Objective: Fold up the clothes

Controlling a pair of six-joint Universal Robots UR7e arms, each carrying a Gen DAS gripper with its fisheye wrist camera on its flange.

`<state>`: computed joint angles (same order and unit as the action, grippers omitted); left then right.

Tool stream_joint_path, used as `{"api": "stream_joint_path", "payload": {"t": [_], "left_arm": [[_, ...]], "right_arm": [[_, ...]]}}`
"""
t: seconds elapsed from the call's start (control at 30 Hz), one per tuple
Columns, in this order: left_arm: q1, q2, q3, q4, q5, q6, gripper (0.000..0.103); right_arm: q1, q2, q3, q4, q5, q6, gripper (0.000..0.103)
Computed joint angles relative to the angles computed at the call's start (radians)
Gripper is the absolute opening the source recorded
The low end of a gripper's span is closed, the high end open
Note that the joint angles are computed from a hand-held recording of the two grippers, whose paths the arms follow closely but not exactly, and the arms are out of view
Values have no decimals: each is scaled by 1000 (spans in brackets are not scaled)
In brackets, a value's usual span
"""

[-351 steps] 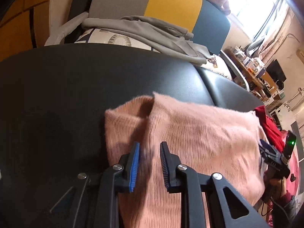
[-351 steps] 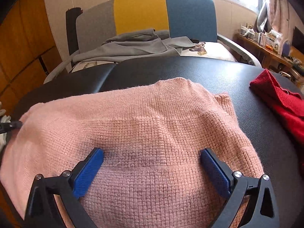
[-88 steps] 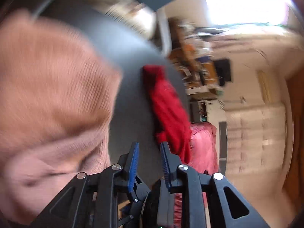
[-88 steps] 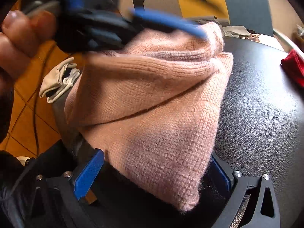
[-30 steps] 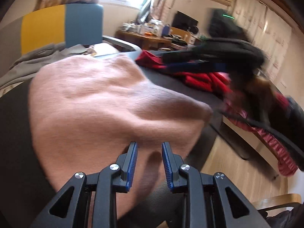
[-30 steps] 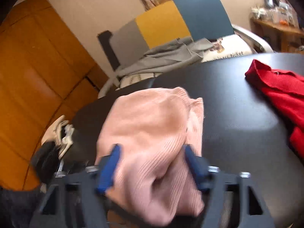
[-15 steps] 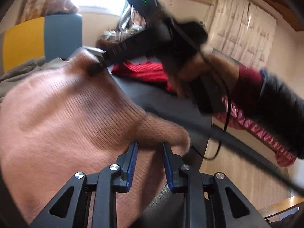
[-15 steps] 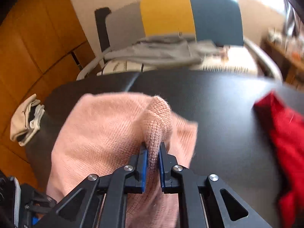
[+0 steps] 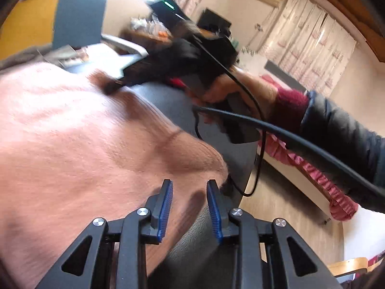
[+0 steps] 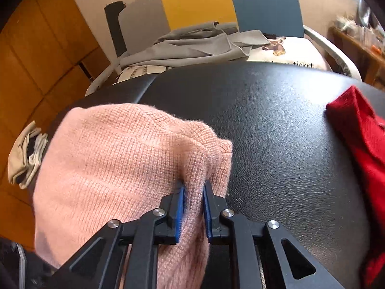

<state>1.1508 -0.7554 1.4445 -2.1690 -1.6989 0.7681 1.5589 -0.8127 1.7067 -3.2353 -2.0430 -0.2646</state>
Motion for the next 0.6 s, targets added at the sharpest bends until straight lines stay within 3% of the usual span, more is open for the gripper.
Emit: {"api": "stream_joint_path", "payload": {"t": [0.1, 0.23, 0.33, 0.4, 0.6], "left_arm": [[29, -35, -28, -19, -29, -26, 29], [60, -15, -127, -140, -3, -52, 29], [75, 66, -278, -145, 9, -85, 29], [79, 144, -413, -96, 15, -108, 29], [67, 400, -837, 195, 59, -109, 29]], "right_arm": [[35, -29, 24, -30, -34, -19, 38], [105, -31, 30, -116, -71, -85, 40], [141, -6, -1, -85, -47, -96, 45], [163, 36, -52, -34, -61, -90, 53], [142, 149, -201, 81, -166, 11, 53]]}}
